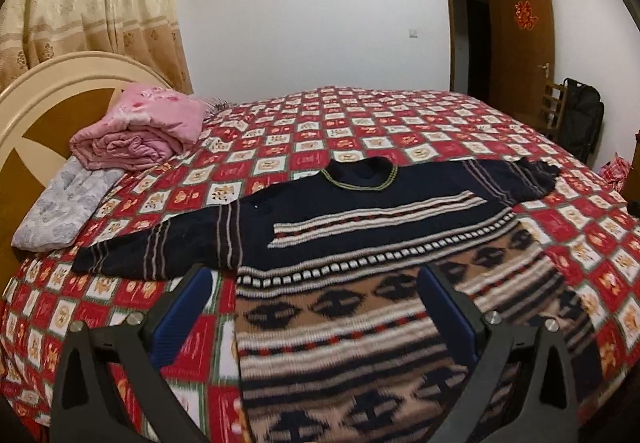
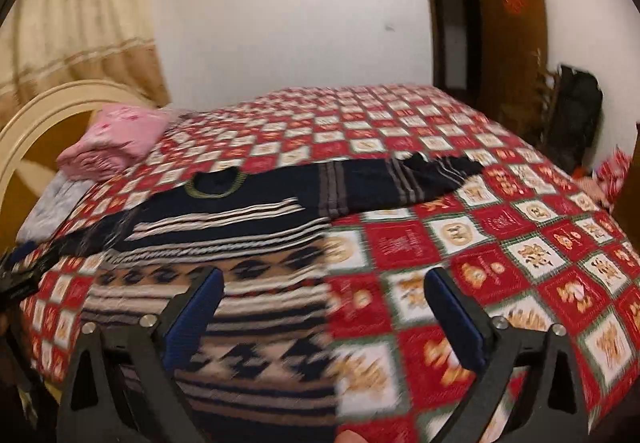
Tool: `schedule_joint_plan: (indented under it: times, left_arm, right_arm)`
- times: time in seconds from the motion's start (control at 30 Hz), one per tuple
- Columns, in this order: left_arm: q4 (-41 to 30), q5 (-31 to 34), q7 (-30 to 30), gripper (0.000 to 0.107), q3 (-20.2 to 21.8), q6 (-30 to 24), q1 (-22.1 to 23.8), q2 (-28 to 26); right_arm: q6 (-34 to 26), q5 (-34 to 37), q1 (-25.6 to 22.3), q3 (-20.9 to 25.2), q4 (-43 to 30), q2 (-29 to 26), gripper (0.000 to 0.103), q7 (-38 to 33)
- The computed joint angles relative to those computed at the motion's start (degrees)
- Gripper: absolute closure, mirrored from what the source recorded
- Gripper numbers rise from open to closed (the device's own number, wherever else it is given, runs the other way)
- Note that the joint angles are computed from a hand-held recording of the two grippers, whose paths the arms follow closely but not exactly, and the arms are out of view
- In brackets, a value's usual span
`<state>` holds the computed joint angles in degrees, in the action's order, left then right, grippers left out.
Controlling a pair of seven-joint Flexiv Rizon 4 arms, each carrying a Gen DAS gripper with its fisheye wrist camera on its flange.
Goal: Fold small clothes
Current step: 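Move the right gripper to the sweater sleeve cuff and close on it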
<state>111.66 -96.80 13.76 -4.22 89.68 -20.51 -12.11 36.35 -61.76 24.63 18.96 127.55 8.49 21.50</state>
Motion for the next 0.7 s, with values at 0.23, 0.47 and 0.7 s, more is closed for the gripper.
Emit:
schedule_joint_plan:
  times: [0.23,0.47,0.7]
  left_arm:
    - [-6.1,22.8,-20.3,0.004,-0.1,-0.6,4.4,-9.6]
    - [-14.0,44.0,-42.5,0.004,8.5,-5.3,2.7,-18.2]
    - [-20.4,54.1,-53.9,0.004,12.9,-9.3,2.3,-23.4]
  right_arm:
    - [13.1,0.8,-11.2,-8.2,4.7,1.9,0.026,-2.0]
    - [25.1,-5.0,-23.8,-15.0,4.9,-2.7,0.033,1.6]
    - [39.7,-18.6,-34.7,-22.5,2.3,-11.7,0.039,11.7]
